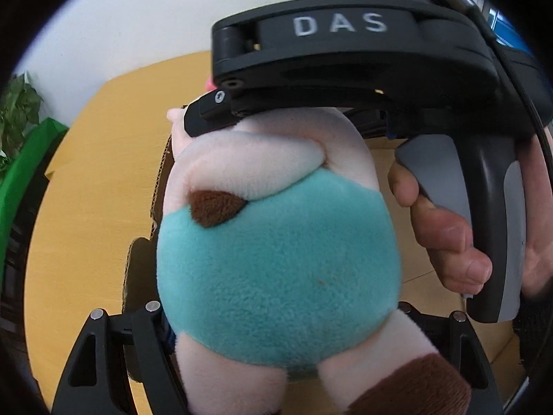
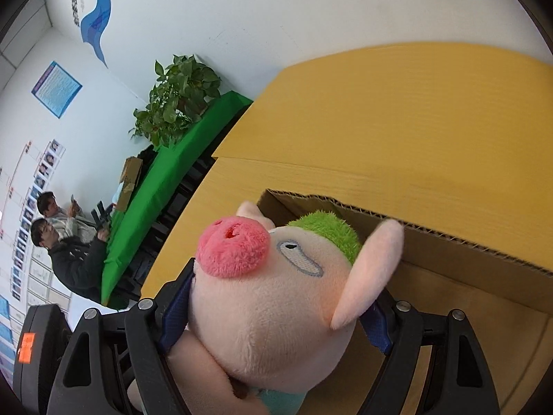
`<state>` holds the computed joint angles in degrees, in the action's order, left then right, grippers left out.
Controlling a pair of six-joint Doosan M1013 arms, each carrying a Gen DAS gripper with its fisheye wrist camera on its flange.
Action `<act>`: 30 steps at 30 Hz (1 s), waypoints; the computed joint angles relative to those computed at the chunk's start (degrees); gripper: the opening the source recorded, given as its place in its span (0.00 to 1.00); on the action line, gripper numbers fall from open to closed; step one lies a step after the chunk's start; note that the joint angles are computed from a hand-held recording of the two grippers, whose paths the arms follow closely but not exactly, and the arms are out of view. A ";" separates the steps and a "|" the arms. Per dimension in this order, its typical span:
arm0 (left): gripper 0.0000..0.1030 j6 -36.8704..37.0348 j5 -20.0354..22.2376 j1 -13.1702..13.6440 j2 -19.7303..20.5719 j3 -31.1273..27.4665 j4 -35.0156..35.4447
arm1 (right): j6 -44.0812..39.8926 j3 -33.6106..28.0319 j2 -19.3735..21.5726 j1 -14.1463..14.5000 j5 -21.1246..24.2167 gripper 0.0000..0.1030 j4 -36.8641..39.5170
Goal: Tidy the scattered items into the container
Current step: 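Lift the plush pig and carry it over the cardboard box with the right gripper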
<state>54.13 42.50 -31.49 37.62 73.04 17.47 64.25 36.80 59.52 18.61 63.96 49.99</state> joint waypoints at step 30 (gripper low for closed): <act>0.85 -1.97 -4.01 -1.80 -1.37 3.21 -2.18 | -1.08 4.97 -2.92 -0.60 -4.74 0.96 -1.40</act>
